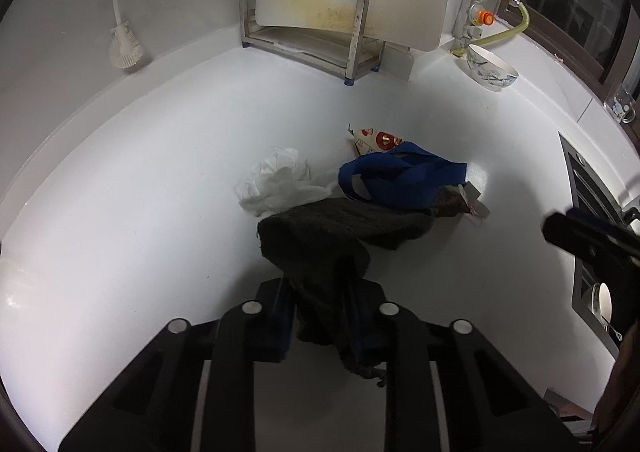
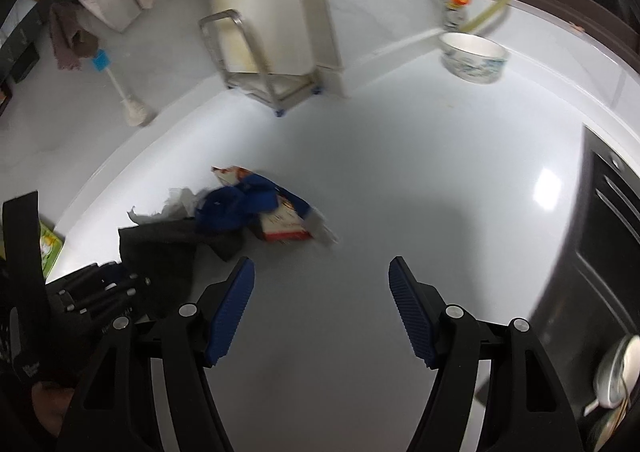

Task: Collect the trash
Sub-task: 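Grasp the dark grey cloth with the left gripper while the right gripper grasps the blue bag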

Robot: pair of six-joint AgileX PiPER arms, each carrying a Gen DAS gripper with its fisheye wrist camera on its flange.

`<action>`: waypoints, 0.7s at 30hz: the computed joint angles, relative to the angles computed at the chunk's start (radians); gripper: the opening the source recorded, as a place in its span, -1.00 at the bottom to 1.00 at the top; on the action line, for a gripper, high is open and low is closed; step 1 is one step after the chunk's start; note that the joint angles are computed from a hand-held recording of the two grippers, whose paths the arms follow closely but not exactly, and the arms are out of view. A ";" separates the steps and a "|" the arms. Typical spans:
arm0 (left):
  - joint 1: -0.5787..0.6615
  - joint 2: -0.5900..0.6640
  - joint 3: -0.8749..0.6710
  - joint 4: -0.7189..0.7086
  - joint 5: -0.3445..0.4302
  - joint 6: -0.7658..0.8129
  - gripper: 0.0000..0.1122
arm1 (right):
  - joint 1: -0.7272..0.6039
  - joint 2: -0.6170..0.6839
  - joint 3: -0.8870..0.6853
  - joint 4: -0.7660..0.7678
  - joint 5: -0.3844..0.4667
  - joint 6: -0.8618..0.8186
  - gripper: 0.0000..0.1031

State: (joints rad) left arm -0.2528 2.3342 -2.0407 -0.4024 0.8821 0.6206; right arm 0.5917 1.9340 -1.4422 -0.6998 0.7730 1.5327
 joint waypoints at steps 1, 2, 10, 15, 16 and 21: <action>0.004 0.001 -0.004 -0.003 0.006 0.003 -0.65 | -0.010 0.017 -0.030 0.012 -0.008 -0.046 0.30; 0.009 0.000 -0.005 -0.004 0.008 0.006 -0.66 | -0.017 0.030 -0.053 0.024 -0.010 -0.078 0.30; 0.045 0.002 -0.026 -0.006 0.027 0.013 -0.71 | -0.075 0.211 -0.372 0.203 0.033 -0.442 0.30; 0.070 -0.002 -0.021 0.007 0.031 0.029 -0.71 | -0.081 0.330 -0.572 0.282 0.096 -0.602 0.30; 0.075 -0.003 -0.019 0.009 0.032 0.032 -0.71 | -0.080 0.349 -0.606 0.292 0.110 -0.629 0.30; 0.102 -0.009 -0.005 0.016 0.029 0.040 -0.72 | -0.086 0.511 -0.917 0.398 0.237 -0.842 0.30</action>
State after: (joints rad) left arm -0.1512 2.3247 -2.0452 -0.3868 0.9114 0.6605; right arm 0.5062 2.4454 -2.3589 -0.3014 1.0103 0.6910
